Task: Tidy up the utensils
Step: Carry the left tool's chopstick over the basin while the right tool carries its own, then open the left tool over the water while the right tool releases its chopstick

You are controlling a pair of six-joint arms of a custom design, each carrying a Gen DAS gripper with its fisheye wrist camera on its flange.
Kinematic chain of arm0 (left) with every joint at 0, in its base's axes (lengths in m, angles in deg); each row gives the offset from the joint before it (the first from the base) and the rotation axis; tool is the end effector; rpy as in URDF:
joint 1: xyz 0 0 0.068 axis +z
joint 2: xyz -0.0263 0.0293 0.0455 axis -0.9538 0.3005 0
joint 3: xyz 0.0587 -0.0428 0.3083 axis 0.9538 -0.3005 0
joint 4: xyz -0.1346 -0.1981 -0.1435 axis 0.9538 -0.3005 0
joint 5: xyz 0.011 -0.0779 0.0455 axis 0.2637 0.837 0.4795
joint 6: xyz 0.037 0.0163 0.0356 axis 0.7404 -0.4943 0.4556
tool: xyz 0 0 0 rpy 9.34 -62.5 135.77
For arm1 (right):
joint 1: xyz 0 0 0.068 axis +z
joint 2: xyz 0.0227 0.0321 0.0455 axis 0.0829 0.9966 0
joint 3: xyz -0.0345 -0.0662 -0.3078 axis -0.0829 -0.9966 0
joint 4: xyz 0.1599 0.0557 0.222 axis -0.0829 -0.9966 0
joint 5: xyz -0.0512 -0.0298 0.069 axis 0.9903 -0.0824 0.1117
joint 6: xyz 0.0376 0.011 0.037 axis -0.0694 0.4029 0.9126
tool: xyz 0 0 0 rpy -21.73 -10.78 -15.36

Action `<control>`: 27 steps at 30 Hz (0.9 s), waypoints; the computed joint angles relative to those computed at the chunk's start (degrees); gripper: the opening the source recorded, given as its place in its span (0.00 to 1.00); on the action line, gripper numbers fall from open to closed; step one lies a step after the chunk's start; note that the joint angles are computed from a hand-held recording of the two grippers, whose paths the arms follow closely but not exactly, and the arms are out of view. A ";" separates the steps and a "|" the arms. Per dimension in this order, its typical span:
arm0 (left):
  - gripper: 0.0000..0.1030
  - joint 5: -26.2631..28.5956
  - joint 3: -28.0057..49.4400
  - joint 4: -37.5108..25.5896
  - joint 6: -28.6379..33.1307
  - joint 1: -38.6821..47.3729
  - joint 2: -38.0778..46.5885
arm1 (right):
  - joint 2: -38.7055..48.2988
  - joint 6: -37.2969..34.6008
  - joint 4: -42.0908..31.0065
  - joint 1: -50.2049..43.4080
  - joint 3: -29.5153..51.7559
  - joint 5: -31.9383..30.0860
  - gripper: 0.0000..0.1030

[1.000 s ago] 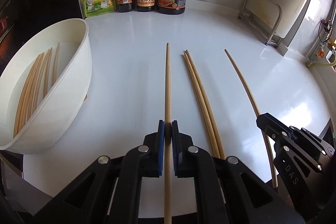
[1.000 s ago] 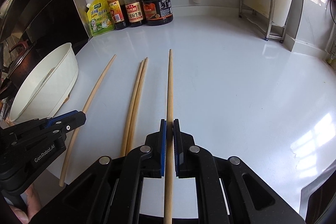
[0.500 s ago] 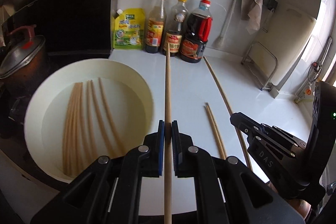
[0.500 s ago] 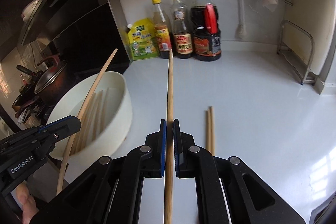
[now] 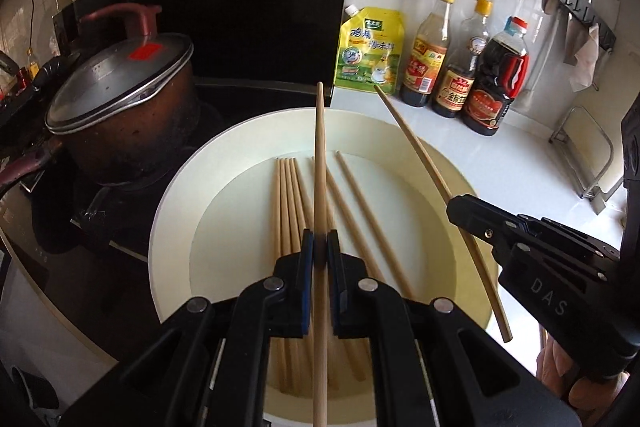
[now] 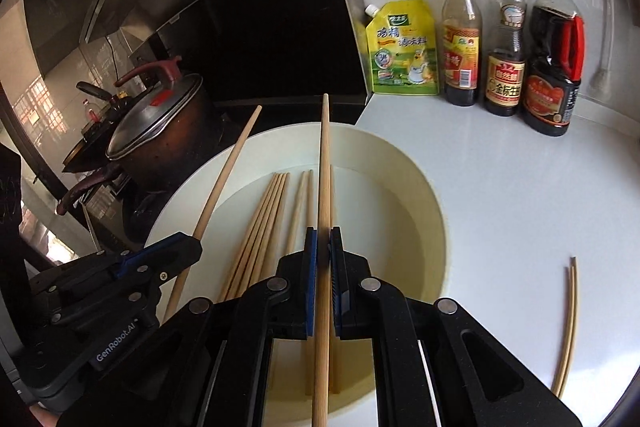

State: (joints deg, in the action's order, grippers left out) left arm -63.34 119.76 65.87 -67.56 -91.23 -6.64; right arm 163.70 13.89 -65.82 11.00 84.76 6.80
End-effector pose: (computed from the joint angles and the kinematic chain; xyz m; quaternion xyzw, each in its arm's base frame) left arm 0.2705 -0.0887 0.2349 0.0165 0.9361 -0.0651 0.3452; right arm 0.2780 0.0405 0.2270 -0.0810 0.9228 0.1608 0.3406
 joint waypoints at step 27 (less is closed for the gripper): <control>0.43 4.51 -2.40 3.44 -0.86 5.66 3.20 | 3.68 0.32 0.81 2.60 -1.08 2.05 0.06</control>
State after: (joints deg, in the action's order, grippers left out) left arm -58.83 117.37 69.31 -68.42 -85.57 -3.44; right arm 167.38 14.21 -65.01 13.60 83.68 8.85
